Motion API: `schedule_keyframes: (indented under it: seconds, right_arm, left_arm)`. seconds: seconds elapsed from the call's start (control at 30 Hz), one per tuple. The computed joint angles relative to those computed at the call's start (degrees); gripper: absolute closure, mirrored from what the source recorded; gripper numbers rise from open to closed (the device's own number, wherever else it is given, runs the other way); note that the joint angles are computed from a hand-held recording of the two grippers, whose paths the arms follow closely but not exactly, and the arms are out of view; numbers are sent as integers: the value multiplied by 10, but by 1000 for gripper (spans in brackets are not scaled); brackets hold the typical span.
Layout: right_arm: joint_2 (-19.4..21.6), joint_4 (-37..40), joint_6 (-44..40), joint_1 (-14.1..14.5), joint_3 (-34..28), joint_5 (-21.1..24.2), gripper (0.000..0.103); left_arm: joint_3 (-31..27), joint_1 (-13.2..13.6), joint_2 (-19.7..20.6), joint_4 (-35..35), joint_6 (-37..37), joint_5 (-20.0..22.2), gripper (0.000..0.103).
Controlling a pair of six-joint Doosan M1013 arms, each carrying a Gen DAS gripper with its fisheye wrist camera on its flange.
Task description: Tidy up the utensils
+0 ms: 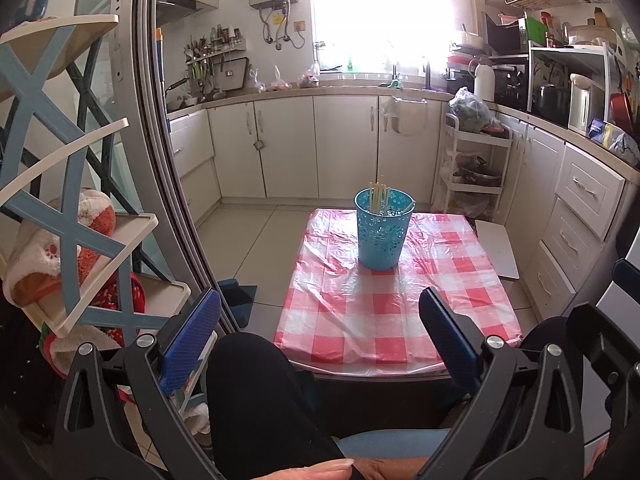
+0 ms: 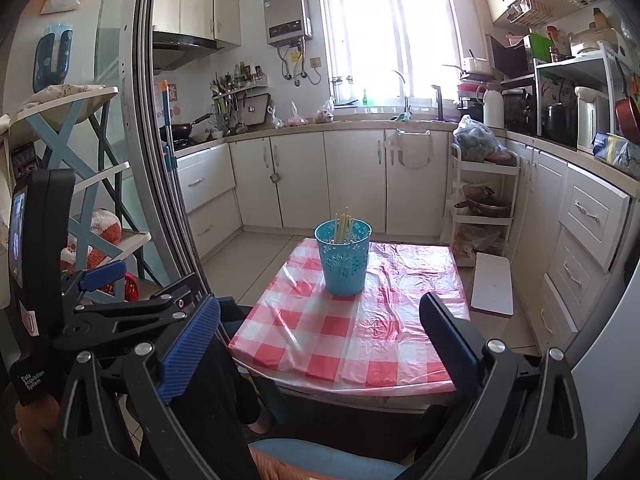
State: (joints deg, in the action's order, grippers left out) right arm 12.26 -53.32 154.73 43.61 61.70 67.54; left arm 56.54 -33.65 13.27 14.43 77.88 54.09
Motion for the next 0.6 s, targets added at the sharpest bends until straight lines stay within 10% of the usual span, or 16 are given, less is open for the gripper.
schedule_keyframes:
  seconds: [0.6]
  right_arm:
    - [-4, -38, 12, 14, 7, -2, 7]
  left_arm:
    - [18, 2, -17, -4, -4, -20, 8]
